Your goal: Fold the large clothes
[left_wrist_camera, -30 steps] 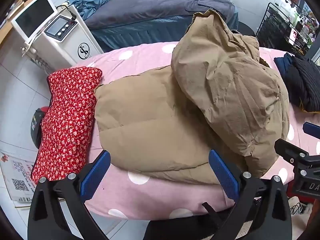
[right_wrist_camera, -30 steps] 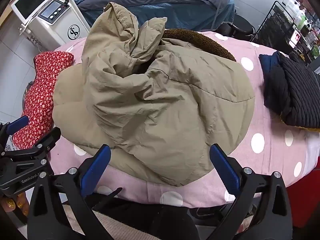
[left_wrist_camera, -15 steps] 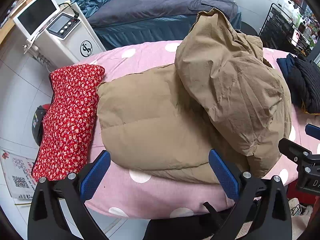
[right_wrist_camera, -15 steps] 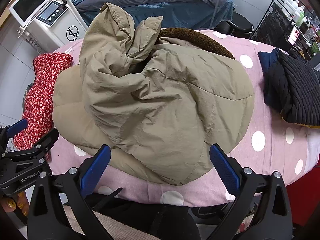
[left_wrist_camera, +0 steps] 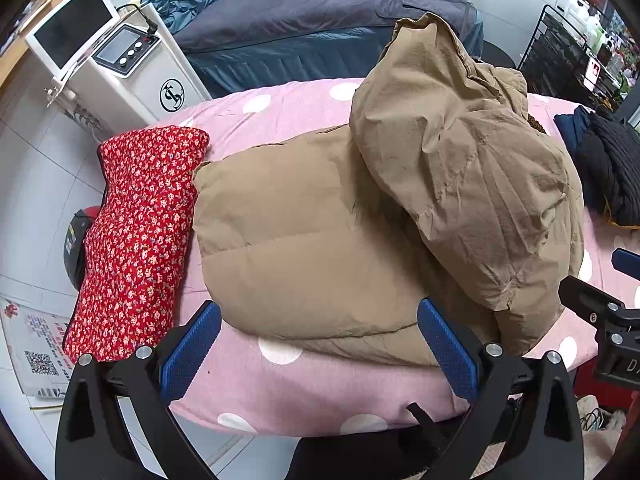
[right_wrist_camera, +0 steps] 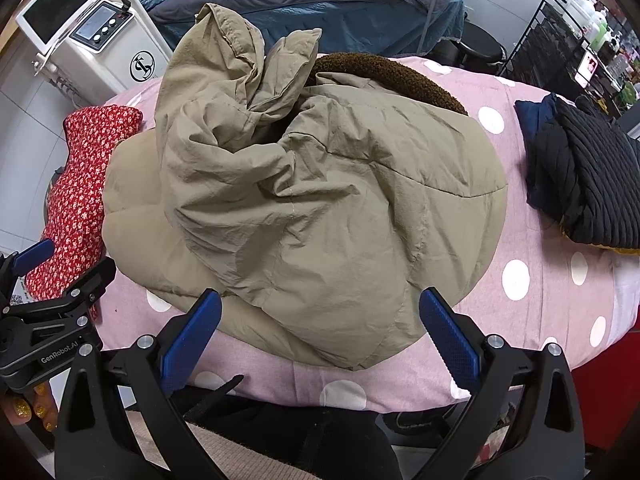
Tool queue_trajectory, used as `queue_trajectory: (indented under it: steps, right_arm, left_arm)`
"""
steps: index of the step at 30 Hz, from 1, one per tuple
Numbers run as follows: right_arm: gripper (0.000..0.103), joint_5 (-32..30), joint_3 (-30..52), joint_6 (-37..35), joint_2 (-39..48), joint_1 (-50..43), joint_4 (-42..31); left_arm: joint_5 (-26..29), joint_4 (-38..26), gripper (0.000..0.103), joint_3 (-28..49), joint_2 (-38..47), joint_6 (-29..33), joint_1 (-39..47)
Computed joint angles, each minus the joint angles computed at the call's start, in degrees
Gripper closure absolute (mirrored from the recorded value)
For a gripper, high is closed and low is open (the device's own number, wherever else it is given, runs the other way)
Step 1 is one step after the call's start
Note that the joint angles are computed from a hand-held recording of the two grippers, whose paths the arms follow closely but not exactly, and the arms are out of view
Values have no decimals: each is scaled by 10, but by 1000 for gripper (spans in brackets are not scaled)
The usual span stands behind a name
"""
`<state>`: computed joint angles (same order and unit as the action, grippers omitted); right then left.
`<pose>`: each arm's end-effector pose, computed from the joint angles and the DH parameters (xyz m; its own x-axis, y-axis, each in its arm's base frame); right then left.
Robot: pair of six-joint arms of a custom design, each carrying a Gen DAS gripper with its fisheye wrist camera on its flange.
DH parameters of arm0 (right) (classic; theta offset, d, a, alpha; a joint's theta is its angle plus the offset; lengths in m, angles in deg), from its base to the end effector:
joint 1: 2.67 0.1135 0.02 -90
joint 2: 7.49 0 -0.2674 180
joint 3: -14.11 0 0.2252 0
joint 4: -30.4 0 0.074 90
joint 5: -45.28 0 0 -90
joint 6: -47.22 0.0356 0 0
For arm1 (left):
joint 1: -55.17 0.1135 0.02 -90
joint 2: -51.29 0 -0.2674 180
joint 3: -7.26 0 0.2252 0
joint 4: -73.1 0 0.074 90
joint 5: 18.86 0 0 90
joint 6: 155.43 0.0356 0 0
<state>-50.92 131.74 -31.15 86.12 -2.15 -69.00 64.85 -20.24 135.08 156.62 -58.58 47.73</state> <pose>0.2701 0.0063 0.3662 -0.9550 0.1918 -0.2262 0.1595 0.9752 0.1532 0.3323 -0.0395 0.3542 -0.9189 0.2396 -0.3134 0.2041 0.9686 0.1419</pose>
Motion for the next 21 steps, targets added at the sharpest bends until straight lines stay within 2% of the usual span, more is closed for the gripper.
queue_trajectory:
  steps: [21]
  right_arm:
    - [6,4,2,2,1,4,-3]
  left_arm:
    - [0,-1,7,-3,3,0,-1]
